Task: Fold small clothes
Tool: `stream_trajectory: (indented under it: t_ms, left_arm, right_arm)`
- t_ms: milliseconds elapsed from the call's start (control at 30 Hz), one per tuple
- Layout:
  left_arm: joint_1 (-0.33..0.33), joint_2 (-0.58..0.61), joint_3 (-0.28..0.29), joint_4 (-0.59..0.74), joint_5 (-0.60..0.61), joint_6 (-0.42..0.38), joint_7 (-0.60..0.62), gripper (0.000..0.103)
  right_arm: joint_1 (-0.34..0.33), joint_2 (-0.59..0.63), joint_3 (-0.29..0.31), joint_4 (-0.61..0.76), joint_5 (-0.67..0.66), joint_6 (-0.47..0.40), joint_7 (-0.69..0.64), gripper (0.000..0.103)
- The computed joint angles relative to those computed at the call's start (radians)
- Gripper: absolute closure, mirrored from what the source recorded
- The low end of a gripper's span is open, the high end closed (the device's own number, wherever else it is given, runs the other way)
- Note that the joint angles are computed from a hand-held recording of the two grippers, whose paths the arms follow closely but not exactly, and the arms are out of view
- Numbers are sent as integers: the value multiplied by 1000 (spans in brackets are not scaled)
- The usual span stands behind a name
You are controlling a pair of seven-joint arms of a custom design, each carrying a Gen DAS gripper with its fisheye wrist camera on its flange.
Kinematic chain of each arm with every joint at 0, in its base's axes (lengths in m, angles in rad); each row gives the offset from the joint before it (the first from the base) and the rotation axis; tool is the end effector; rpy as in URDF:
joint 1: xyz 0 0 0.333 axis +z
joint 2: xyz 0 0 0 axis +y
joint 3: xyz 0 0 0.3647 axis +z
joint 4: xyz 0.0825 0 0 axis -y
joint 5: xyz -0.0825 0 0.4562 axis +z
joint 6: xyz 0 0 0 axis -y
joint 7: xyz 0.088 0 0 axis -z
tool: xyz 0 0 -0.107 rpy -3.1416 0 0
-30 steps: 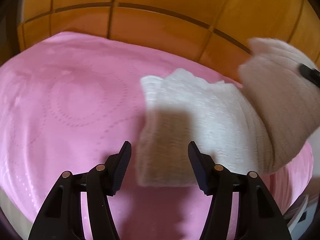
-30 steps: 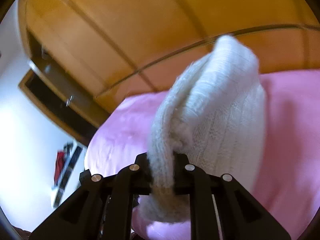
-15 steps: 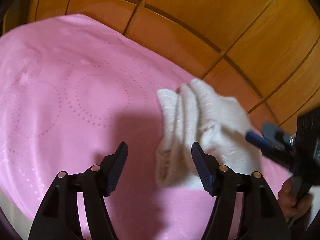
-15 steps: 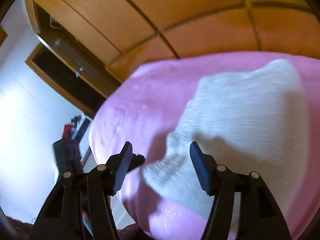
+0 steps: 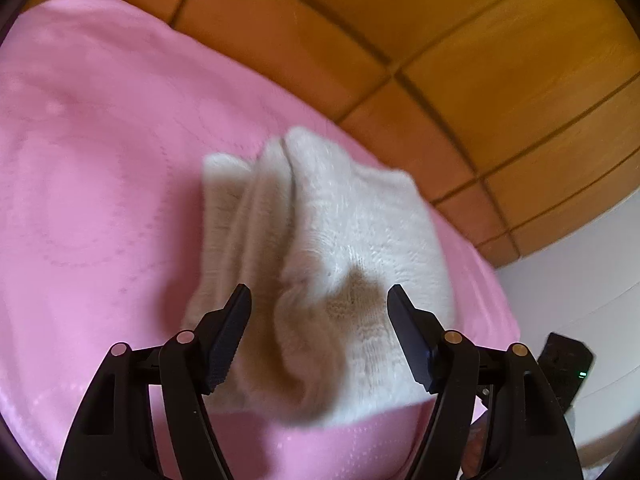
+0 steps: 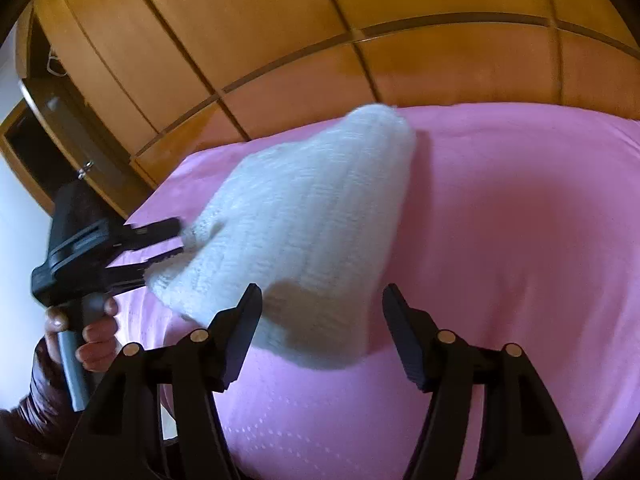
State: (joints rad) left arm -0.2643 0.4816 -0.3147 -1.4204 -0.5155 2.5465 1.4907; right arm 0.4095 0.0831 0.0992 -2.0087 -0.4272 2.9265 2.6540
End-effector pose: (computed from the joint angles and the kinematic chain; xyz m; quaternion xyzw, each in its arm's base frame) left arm 0.7281 -0.4011 0.5274 0.6201 -0.6714 0.3930 0.1013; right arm 0.5861 0.3548 0.5230 -0.5757 0.7044 -0.1175 0.3982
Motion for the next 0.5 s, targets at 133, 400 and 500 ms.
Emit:
stream_trajectory:
  t_ms: [133,400,500]
  left_arm:
    - [-71,17,75,15,151,28,-85,94]
    - [-141,-67,185,-127,456,84,-322,94]
    - [-179,-54,217,-96,589,73,-402,90]
  right_arm:
    - [20,60,15,71,1,-66,-72,38]
    - [102,168,-16,195,-124,-178,-77,27]
    - [98,166,-12,202,-110,-193,-116,25]
